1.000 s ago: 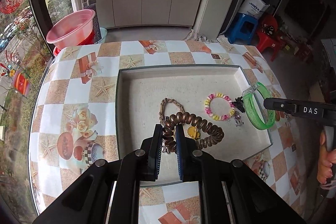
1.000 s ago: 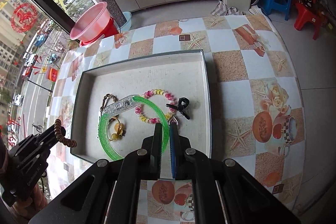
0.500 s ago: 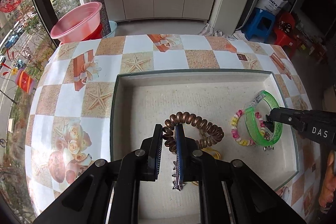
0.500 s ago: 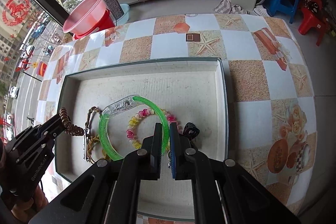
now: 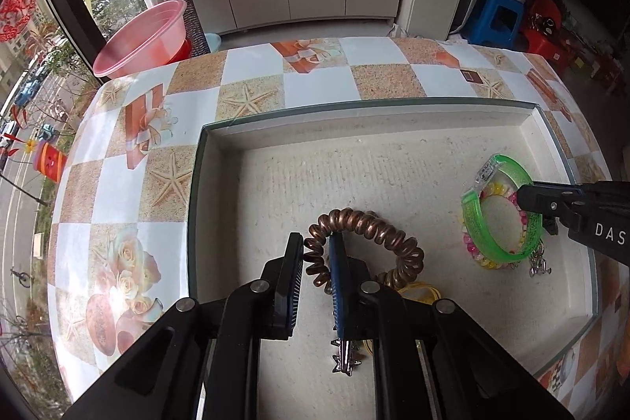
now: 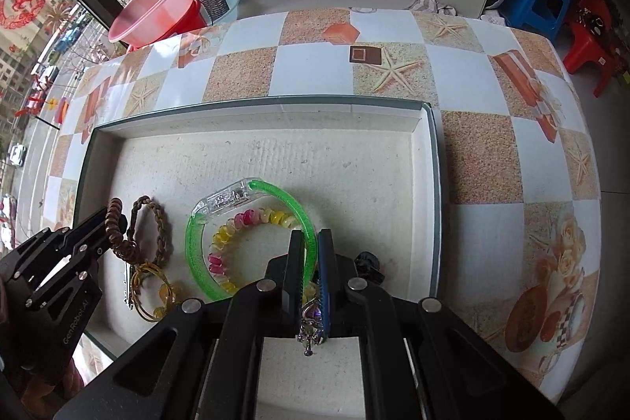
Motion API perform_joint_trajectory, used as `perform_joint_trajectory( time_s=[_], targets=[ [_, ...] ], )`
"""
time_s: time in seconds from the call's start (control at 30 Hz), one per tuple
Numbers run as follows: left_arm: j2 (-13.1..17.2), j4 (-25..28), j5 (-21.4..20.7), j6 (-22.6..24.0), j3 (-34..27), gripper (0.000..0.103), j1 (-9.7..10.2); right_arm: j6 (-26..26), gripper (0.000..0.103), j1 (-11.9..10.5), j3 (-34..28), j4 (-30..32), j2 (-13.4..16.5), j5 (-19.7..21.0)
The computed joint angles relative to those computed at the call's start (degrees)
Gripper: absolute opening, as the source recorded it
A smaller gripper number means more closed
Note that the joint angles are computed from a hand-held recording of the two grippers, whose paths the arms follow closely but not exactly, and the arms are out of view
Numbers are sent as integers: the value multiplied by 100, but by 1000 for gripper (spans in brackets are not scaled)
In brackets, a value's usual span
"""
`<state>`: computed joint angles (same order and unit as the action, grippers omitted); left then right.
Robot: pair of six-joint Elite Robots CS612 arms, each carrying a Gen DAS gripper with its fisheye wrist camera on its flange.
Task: Organize jewelry
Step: 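Carry the green bangle and coiled hair tie into the tray with both tools, then open both tools to release the bangle and coiled hair tie in the tray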
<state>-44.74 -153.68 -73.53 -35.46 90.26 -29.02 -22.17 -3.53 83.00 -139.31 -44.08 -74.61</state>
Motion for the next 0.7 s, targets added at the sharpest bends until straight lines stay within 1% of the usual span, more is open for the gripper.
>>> perform_joint_trajectory(
  time_s=[0.23, 0.27, 0.33, 0.37, 0.4, 0.43, 0.47, 0.7],
  targets=[
    [45, 293, 235, 125, -110, 26, -48, -43, 9, 7, -35, 48, 16, 59],
    [44, 313, 287, 138, -108, 26, -61, -58, 10, 4, -37, 64, 15, 77],
    [34, 298, 350, 159, -83, 26, -79, -92, 16, -6, -47, 136, 11, 115],
    [26, 290, 331, 159, -72, 26, -78, -89, 25, -14, -45, 159, 6, 144],
    [18, 273, 300, 161, -61, 26, -74, -76, 42, -26, -38, 162, -2, 196],
    [13, 255, 291, 161, -52, 26, -73, -47, 50, -40, -17, 131, -17, 246],
    [6, 242, 297, 161, -43, 26, -76, -10, 56, -57, 13, 79, -38, 303],
    [-45, 64, 135, 160, 17, 26, -80, 323, 56, -213, 195, -33, -221, 737]
  ],
)
